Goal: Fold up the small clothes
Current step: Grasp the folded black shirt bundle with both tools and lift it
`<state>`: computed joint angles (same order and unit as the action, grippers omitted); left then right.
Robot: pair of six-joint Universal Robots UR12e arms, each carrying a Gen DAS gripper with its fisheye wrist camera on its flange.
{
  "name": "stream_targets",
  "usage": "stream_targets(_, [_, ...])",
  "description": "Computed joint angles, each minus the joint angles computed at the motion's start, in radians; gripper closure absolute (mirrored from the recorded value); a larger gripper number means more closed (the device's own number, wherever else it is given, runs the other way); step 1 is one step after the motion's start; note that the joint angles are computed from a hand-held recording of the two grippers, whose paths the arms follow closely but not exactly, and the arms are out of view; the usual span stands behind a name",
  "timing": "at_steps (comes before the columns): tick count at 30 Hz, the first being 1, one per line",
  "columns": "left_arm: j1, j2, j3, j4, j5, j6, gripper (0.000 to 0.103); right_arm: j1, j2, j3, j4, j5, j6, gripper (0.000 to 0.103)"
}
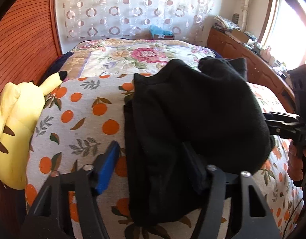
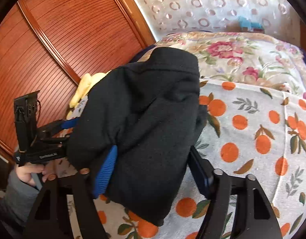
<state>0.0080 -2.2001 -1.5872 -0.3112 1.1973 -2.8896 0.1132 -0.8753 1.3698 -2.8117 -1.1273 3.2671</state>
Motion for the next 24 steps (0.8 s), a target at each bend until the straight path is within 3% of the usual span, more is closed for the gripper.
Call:
stream_targets(2, [0.004, 0.002, 0.001, -0.018, -0.030, -0.001, 0.063, -0.007, 0.004, -0.009, 0.020, 0.045, 0.005, 0.052])
stream_targets(3, [0.007, 0.003, 0.003, -0.036, -0.053, 0.008, 0.073, -0.008, 0.004, -0.012, 0.028, 0.051, -0.005, 0.059])
stream_targets(6, [0.010, 0.005, 0.006, -0.058, -0.083, 0.019, 0.087, -0.001, 0.004, -0.026, 0.045, 0.024, -0.042, 0.071])
stream_targets(10, [0.008, 0.015, -0.004, -0.035, -0.094, 0.027, 0.090, 0.006, -0.010, -0.007, 0.017, -0.028, -0.080, 0.077])
stream_targets(24, [0.021, 0.082, -0.074, 0.068, -0.176, 0.037, 0.091, 0.015, -0.070, 0.088, -0.101, -0.097, -0.127, 0.079])
